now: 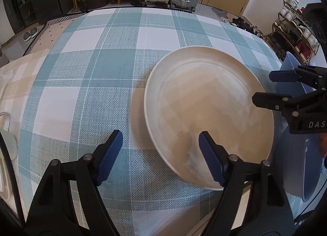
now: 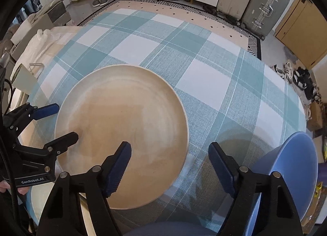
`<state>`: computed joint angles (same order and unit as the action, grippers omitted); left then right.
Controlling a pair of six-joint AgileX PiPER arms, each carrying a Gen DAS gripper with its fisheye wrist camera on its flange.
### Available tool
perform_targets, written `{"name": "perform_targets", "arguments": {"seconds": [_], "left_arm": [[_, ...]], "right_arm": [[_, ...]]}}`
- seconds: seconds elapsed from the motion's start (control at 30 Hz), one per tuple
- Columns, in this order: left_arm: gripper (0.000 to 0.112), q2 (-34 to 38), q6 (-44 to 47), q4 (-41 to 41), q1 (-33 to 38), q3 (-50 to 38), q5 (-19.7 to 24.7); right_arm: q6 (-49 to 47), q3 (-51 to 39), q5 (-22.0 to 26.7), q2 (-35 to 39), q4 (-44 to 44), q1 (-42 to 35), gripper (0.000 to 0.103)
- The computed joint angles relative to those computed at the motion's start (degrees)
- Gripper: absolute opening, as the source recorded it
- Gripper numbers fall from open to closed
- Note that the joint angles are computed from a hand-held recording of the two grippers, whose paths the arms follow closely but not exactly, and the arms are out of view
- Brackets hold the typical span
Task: Organize plates and bowls
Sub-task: 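Close the left gripper on the cream plate rim while the right gripper grips another plate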
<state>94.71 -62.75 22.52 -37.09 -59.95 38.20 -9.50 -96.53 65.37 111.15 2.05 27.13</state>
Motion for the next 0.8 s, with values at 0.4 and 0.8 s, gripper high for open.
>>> {"name": "perform_targets", "arguments": {"seconds": [0.4,0.8], "left_arm": [[0.06,0.2,0.5,-0.4,0.3,0.5,-0.5],[0.02,-0.4,0.4,0.4,-0.9,0.9,-0.2]], "right_arm": [[0.8,-2.4,2.6,3.9,-2.7,1.6,0.057],[1.4,0.6,1.6,1.8,-6.2,1.9,0.024]]}}
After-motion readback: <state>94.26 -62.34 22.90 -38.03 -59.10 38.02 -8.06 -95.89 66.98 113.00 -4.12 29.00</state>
